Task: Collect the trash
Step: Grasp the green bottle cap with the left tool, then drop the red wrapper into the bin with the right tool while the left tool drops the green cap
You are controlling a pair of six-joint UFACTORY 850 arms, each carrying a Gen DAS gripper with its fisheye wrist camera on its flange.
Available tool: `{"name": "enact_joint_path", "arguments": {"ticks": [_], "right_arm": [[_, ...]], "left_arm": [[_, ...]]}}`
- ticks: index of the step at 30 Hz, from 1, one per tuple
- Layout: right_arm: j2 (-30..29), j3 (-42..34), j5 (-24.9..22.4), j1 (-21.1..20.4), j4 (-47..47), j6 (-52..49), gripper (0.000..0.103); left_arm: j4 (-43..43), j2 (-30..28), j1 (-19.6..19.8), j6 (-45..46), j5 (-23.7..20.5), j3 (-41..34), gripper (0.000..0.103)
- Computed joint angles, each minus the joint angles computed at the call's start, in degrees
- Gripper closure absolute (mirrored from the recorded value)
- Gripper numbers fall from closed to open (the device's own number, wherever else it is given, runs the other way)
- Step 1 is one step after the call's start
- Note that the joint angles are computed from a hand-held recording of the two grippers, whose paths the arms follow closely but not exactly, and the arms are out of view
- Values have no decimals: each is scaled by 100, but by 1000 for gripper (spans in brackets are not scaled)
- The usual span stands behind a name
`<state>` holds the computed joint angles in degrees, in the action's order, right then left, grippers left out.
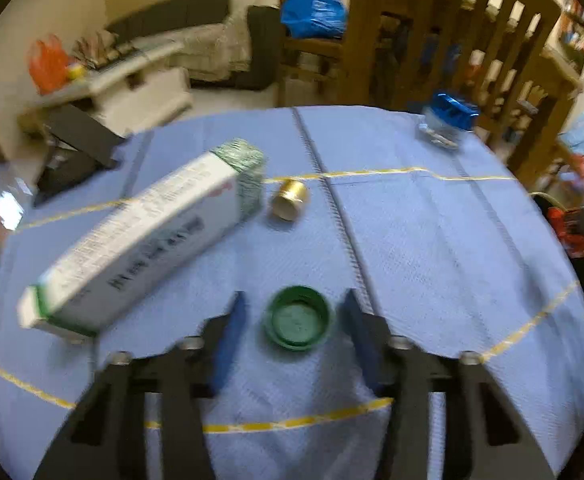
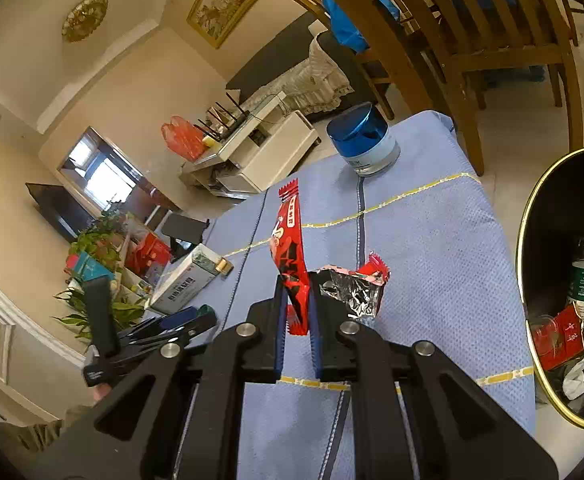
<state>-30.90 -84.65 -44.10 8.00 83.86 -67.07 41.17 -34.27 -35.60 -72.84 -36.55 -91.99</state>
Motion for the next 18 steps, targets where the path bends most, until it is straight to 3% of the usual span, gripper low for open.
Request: {"name": "enact_joint_path", "arguments": {"ticks": [4, 8, 12, 14, 18], "right_arm": [[2, -11, -148, -64, 332, -83, 89], [96, 34, 72, -31, 391, -260, 89], [298, 182, 775, 39, 293, -451, 89], [463, 319, 1428, 80, 326, -722, 89], [597, 468, 2297, -11, 309, -810, 90]], "left_arm": [[135, 154, -83, -149, 97, 221, 74], [221, 279, -161, -353, 6, 380, 74], [370, 114, -274, -317, -402, 9, 74], [461, 24, -369, -211, -369, -256, 74], [347, -322, -569, 528, -347, -938, 74]]}}
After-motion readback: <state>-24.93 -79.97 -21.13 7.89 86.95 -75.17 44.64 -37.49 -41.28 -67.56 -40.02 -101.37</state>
